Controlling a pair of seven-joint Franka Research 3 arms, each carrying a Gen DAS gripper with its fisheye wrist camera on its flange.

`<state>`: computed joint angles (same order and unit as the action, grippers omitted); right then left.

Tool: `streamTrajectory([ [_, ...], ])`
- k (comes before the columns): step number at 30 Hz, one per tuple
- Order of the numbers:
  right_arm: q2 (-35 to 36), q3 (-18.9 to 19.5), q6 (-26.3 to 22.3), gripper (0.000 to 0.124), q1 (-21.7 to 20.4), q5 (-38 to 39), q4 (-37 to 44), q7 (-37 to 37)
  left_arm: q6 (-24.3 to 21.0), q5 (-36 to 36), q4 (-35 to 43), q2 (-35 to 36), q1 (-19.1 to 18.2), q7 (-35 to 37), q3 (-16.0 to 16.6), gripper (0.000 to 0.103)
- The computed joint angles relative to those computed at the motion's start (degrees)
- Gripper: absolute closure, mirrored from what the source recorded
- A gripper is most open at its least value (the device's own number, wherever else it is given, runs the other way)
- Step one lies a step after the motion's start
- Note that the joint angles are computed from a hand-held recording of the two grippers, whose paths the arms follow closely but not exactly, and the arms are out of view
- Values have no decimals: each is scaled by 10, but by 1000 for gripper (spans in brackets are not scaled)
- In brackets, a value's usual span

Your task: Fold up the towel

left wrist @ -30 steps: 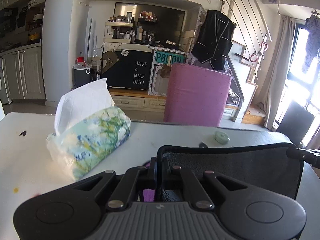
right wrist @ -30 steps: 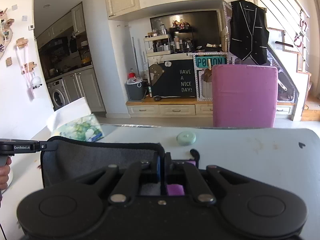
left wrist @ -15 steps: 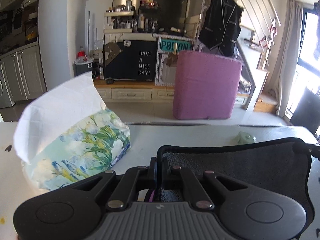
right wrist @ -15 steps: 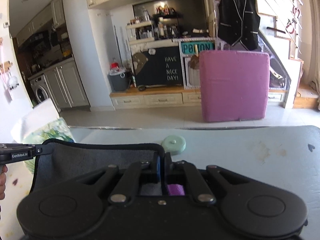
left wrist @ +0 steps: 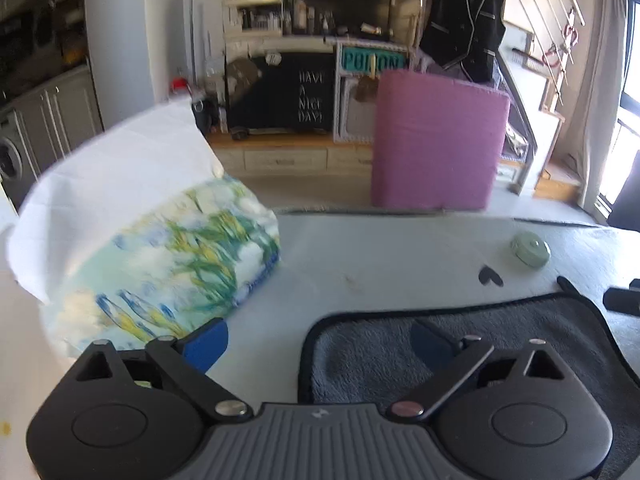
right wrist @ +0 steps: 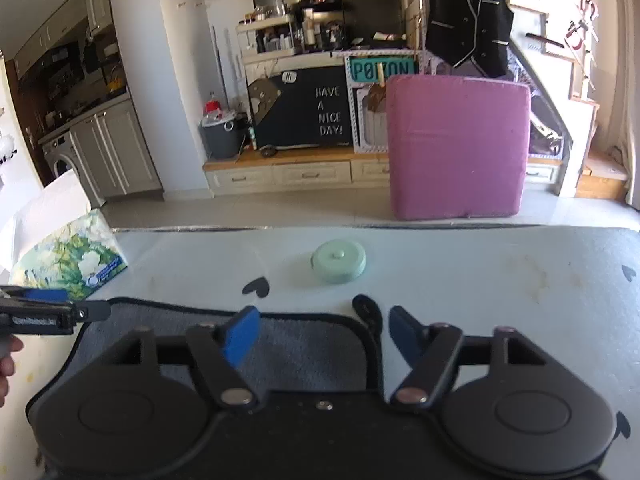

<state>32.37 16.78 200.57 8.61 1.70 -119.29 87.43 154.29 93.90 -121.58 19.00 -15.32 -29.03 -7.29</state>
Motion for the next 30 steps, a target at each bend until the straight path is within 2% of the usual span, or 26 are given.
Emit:
streamTrajectory([
  [3, -4, 5, -6, 31, -5, -3, -4, 2, 27, -20, -3, -5, 8, 20, 0, 4],
  [4, -5, 8, -7, 23, -9, -5, -6, 3, 29, -21, -6, -7, 8, 20, 0, 2],
  [5, -7, 8, -7, 21, -9, -4, -8, 4, 29, -22, -7, -9, 7, 22, 0, 0],
  [9, -19, 1, -14, 21, -2, 2, -20, 5, 42, -58, -15, -16, 9, 54, -2, 0],
  [22, -74, -15, 6, 21, 17, 16, -79, 19, 12, -117, -50, -60, -11, 73, -10, 0],
  [30, -119, -29, 15, 21, 33, 17, -123, 35, -16, -165, -88, -108, -16, 94, -29, 0],
])
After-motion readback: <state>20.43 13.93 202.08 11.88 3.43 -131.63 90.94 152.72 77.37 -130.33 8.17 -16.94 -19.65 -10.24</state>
